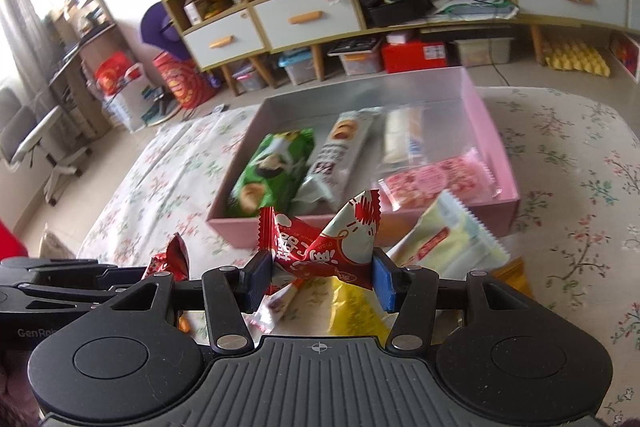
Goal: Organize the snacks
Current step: 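Carry the red candy packet with left tool while right tool carries the red cartoon packet into the box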
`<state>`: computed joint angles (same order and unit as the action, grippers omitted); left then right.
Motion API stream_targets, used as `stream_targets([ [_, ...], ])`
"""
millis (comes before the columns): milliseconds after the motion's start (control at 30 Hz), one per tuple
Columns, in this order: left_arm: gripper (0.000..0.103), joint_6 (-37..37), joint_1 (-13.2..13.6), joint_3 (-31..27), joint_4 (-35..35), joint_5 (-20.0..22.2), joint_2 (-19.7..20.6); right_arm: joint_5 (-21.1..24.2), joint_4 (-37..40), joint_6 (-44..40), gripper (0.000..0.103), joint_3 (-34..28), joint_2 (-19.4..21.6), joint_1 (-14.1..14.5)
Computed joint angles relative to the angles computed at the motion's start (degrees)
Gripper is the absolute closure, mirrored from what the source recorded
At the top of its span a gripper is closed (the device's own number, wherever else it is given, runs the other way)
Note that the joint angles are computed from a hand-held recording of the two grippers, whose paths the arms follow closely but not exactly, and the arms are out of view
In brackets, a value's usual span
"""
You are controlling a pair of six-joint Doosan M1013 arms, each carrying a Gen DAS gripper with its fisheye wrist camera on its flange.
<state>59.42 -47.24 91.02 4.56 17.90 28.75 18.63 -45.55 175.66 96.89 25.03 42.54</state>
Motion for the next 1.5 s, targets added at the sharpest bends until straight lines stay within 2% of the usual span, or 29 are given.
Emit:
stream_targets([
  [200,0.068,-10.8,-0.2,-2.6,7.4,0.3,1.6,-1.4,-0.3,4.0,0.051,0.4,-0.3,-1.9],
  [300,0.068,-12.6,-0.2,-4.4,9.2,1.3,2.6,-2.2,3.1,2.2,0.051,0.4,-0.3,-3.1],
  [467,0.068,-16.3,-0.5,-9.1,16.8,5.8,5.2,0.0,6.6,-1.5,0.051,-1.4,0.6,-4.4],
  [600,0.068,-17.8,-0.3,-12.0,19.2,7.2,6.8,0.5,3.5,0.4,0.051,-2.4,1.2,-5.0],
  [700,0.068,-19.3,-0.3,-13.9,21.4,8.5,8.0,-0.8,-1.7,6.2,0.050,-1.9,1.3,-5.7],
  [867,0.068,-20.4,-0.1,-16.9,23.2,10.6,9.9,-0.9,1.0,3.8,0.050,-2.0,1.9,-6.9],
  [1100,0.068,-21.6,-0.3,-21.3,25.9,14.0,12.7,-2.9,-2.8,8.7,0.050,-1.4,2.1,-8.1],
  [1233,0.068,-21.1,-0.4,-23.3,25.9,16.3,14.0,-3.5,-2.6,8.3,0.050,-1.3,2.4,-8.4],
  [1500,0.066,-21.3,-0.5,-24.2,26.2,17.1,14.6,-3.5,-3.7,9.5,0.050,-1.2,2.4,-8.5],
])
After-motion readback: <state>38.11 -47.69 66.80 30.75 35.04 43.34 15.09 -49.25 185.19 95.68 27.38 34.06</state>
